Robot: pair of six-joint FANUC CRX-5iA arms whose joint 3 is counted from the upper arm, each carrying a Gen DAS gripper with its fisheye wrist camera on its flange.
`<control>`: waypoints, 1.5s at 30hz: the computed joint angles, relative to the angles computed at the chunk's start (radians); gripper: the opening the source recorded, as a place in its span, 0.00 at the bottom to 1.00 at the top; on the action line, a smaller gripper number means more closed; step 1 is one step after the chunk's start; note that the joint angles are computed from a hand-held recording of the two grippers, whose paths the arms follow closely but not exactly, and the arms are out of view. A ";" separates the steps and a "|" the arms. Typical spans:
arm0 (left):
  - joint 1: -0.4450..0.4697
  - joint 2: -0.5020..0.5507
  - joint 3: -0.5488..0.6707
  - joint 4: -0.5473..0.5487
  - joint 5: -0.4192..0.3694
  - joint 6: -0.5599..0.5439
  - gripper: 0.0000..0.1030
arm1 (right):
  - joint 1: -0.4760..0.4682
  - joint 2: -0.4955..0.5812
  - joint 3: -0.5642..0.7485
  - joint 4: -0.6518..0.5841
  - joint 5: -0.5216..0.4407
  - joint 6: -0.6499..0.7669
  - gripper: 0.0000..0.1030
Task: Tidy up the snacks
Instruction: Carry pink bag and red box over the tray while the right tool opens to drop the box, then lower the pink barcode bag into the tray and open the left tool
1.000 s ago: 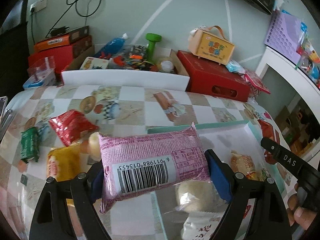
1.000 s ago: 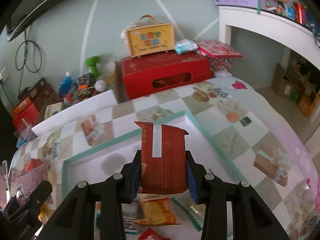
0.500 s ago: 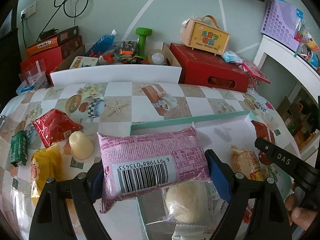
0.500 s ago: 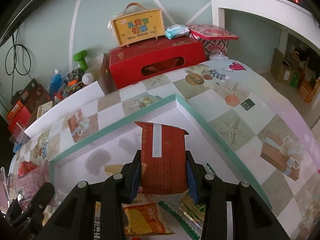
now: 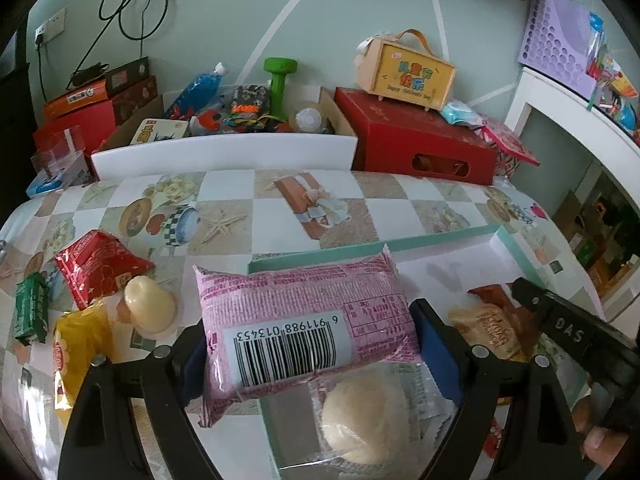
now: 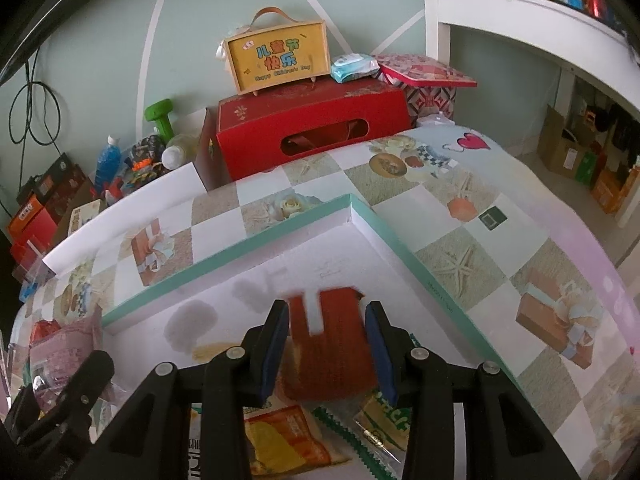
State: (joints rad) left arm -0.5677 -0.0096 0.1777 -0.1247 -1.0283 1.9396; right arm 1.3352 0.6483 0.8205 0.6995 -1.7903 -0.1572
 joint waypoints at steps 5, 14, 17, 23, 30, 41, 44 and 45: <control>0.019 -0.013 -0.008 0.013 -0.002 0.010 0.90 | 0.000 0.033 0.059 0.007 -0.041 0.034 0.63; 0.047 -0.038 -0.039 0.061 0.029 0.012 0.96 | 0.007 0.093 0.175 0.018 -0.101 0.096 0.74; 0.049 -0.037 -0.044 0.081 0.034 -0.003 0.96 | 0.010 0.106 0.202 0.024 -0.119 0.105 0.74; 0.048 -0.030 -0.037 0.086 0.023 -0.003 0.98 | 0.014 0.116 0.226 0.028 -0.140 0.108 0.81; 0.046 -0.034 -0.041 0.086 0.030 -0.010 0.99 | 0.013 0.137 0.262 0.020 -0.157 0.136 0.95; 0.034 -0.016 -0.030 0.087 0.020 -0.039 0.99 | 0.016 0.125 0.242 0.029 -0.163 0.121 1.00; 0.066 -0.037 -0.078 0.180 0.066 -0.080 0.99 | 0.016 0.115 0.224 0.024 -0.159 0.104 1.00; 0.076 -0.046 -0.098 0.213 0.088 -0.096 0.99 | 0.015 0.112 0.220 0.021 -0.158 0.099 1.00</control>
